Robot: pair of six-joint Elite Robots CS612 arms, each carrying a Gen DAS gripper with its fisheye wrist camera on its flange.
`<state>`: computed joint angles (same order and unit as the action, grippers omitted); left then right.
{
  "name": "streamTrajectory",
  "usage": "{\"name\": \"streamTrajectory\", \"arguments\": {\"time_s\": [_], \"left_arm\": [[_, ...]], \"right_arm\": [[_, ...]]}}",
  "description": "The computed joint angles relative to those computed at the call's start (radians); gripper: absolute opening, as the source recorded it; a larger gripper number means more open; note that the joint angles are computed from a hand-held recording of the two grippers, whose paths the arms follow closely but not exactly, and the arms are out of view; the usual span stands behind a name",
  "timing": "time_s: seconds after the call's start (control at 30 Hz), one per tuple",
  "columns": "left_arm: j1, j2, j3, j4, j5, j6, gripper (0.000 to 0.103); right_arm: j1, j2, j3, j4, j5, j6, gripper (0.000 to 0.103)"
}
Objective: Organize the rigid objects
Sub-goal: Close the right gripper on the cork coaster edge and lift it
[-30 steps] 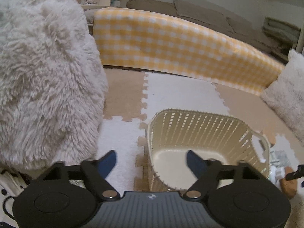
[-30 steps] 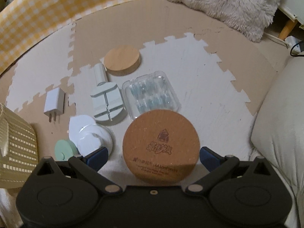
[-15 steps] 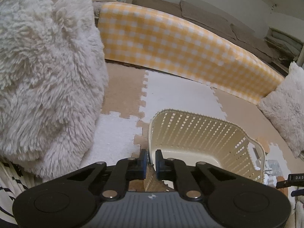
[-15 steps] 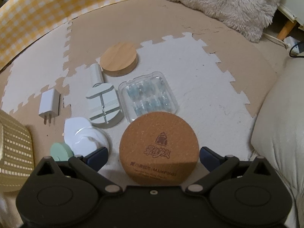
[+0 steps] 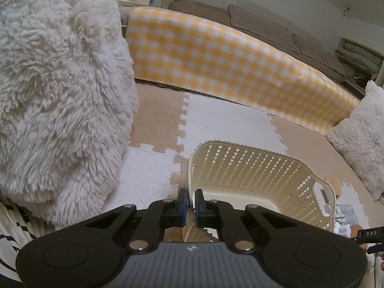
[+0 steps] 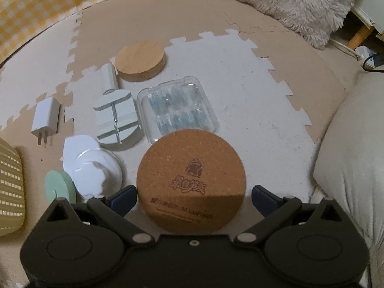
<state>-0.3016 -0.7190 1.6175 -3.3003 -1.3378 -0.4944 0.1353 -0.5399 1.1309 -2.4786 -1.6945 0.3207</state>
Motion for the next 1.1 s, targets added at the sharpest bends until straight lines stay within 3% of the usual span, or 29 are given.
{"name": "streamTrajectory", "arguments": {"time_s": [0.2,0.27,0.43,0.53,0.63,0.77,1.1], "left_arm": [[-0.001,0.000,0.001,-0.002,0.002,-0.003,0.006],[-0.001,0.000,0.001,-0.003,0.003,-0.003,0.006],[-0.001,0.000,0.001,-0.003,0.005,-0.002,0.006],[-0.002,0.000,0.001,-0.003,0.005,-0.003,0.006],[-0.002,0.000,0.002,-0.003,0.005,-0.003,0.006],[-0.001,-0.001,0.002,-0.003,0.002,-0.005,0.006],[-0.001,0.000,0.002,-0.004,0.002,-0.005,0.006]], "right_arm": [[0.006,0.003,-0.007,0.006,-0.013,-0.022,0.094],[0.005,-0.005,0.005,-0.017,0.000,-0.024,0.084],[0.006,-0.012,0.017,-0.040,0.011,-0.025,0.075],[0.006,-0.012,0.017,-0.039,0.009,-0.025,0.077],[0.004,-0.004,0.001,-0.009,0.002,-0.009,0.092],[-0.008,0.005,-0.018,0.025,0.019,0.018,0.099],[-0.015,0.007,-0.024,0.034,0.050,0.038,0.100]]}}
